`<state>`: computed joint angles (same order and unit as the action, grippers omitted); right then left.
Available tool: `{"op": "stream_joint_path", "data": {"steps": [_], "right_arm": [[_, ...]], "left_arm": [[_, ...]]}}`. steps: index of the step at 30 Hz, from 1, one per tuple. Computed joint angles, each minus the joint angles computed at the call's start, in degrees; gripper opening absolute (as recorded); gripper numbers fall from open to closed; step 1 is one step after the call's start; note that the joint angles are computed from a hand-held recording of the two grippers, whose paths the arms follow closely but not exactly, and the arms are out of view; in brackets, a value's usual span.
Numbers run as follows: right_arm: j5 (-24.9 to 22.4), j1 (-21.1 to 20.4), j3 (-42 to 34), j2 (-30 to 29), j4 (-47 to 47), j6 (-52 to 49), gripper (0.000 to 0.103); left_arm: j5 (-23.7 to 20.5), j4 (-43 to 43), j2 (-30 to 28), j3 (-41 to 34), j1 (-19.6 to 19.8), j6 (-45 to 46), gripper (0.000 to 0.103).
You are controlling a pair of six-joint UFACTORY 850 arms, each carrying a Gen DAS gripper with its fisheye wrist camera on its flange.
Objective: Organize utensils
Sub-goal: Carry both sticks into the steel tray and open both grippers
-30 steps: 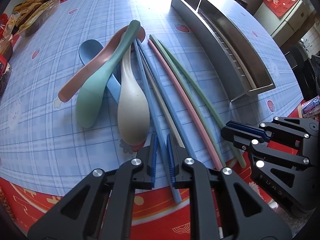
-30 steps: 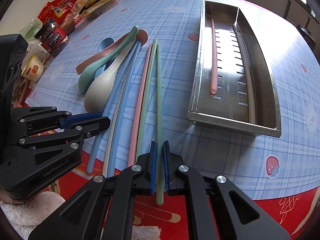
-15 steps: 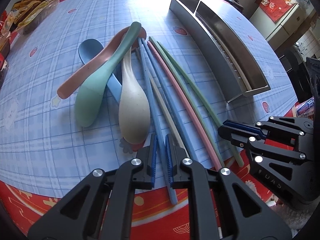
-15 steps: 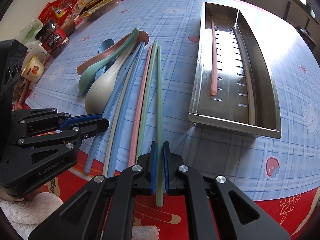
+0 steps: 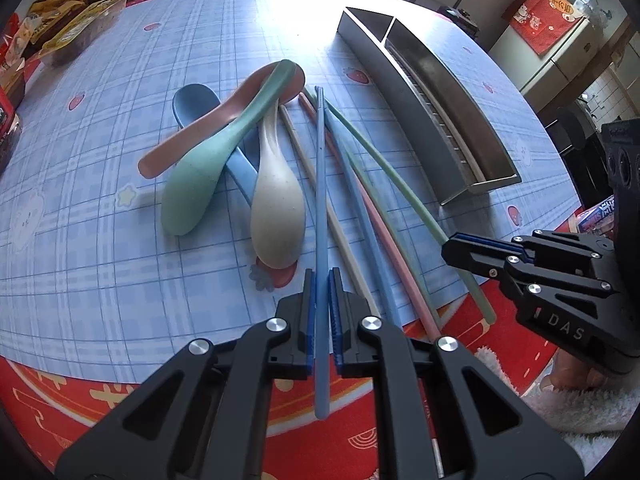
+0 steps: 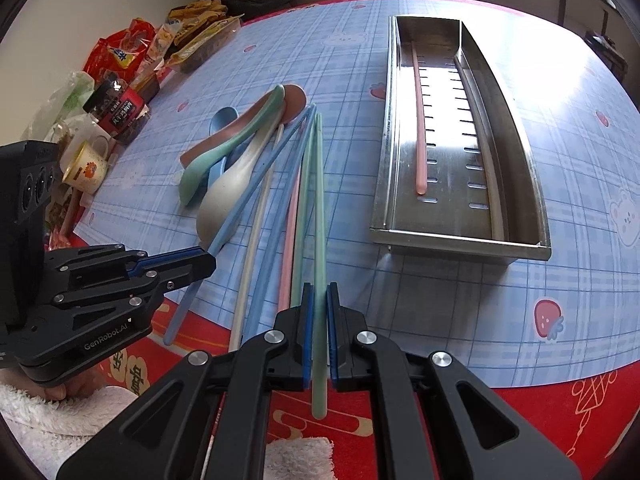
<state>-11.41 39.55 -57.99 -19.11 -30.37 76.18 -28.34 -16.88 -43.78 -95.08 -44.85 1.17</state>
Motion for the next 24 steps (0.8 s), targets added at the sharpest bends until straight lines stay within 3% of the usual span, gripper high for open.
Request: {"op": "stream_joint_path", "data": {"steps": [6, 15, 24], "right_arm": [[0.83, -0.41, 1.15, 1.63, -8.59, 9.76, 0.007], [0.85, -0.76, 2.75, 4.22, -31.06, 33.34, 0.007], [-1.07, -1.74, 3.83, 6.17, -42.15, 45.93, 0.007]], "left_arm": [[1.30, -5.74, 2.34, 2.34, 1.12, 4.94, 0.011], [3.09, -10.74, 5.85, 4.99, 3.47, 8.38, 0.011], [-0.68, -13.66, 4.64, 0.34, 5.89, 6.95, 0.011]]}}
